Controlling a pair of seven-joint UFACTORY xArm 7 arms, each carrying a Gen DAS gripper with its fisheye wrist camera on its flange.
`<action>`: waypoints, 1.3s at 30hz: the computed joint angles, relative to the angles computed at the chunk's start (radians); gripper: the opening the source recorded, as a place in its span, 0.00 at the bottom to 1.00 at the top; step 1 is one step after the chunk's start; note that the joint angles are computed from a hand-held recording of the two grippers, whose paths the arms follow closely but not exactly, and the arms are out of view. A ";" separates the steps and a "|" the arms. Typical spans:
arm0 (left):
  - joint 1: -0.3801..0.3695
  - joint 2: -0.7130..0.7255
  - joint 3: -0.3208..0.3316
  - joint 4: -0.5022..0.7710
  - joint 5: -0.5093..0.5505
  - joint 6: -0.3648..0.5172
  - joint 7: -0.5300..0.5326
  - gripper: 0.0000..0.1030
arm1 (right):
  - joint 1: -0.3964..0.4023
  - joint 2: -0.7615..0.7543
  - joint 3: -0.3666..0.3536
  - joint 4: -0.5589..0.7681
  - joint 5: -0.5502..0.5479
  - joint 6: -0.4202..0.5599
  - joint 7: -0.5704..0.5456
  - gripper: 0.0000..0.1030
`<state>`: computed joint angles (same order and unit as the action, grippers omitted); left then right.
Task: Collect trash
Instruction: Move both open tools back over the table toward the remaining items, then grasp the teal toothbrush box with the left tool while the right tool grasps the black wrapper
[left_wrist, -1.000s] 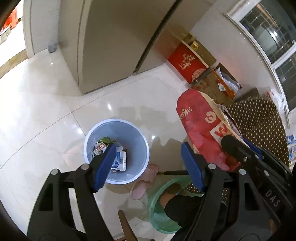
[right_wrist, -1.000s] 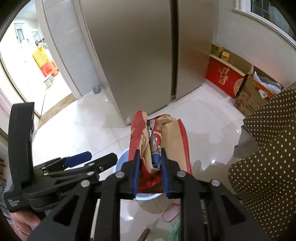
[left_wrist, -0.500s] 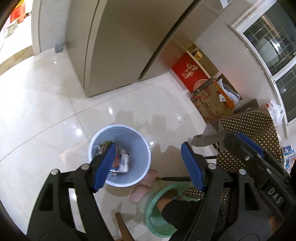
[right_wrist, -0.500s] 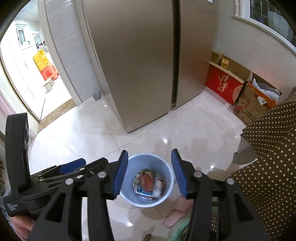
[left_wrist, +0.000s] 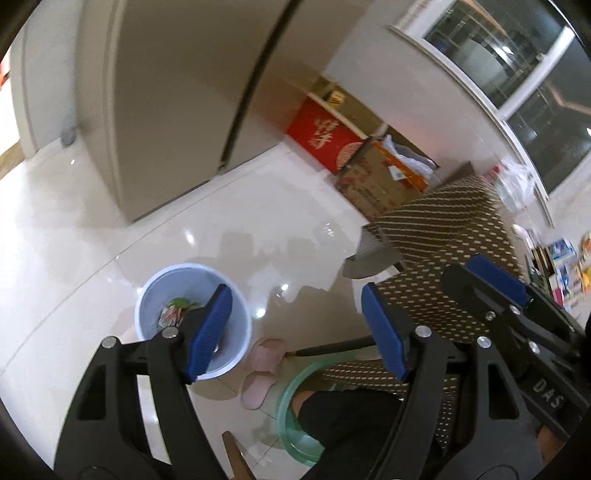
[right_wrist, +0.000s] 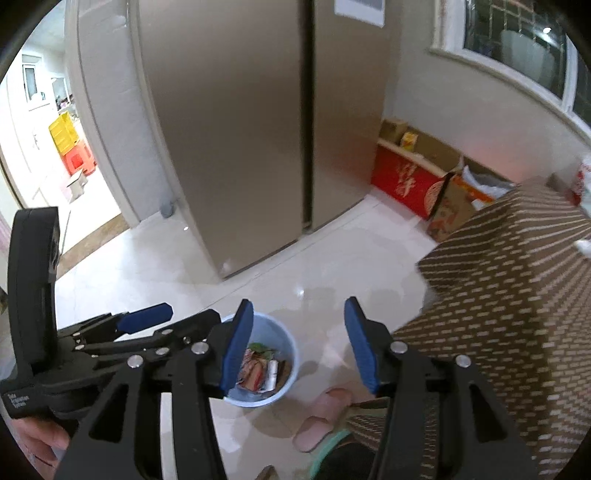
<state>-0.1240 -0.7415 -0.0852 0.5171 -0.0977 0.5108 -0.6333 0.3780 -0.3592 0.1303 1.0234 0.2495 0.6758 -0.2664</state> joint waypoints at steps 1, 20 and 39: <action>-0.006 0.023 -0.011 0.032 0.005 0.000 0.003 0.69 | -0.003 -0.010 -0.010 0.003 -0.001 0.006 -0.012 0.50; -0.155 0.556 -0.234 0.727 0.293 0.080 0.051 0.69 | -0.267 -0.144 -0.282 0.051 0.033 0.042 -0.196 0.55; -0.500 1.137 -0.109 1.460 0.553 0.455 0.117 0.69 | -0.464 0.013 -0.376 0.120 0.112 0.008 -0.277 0.56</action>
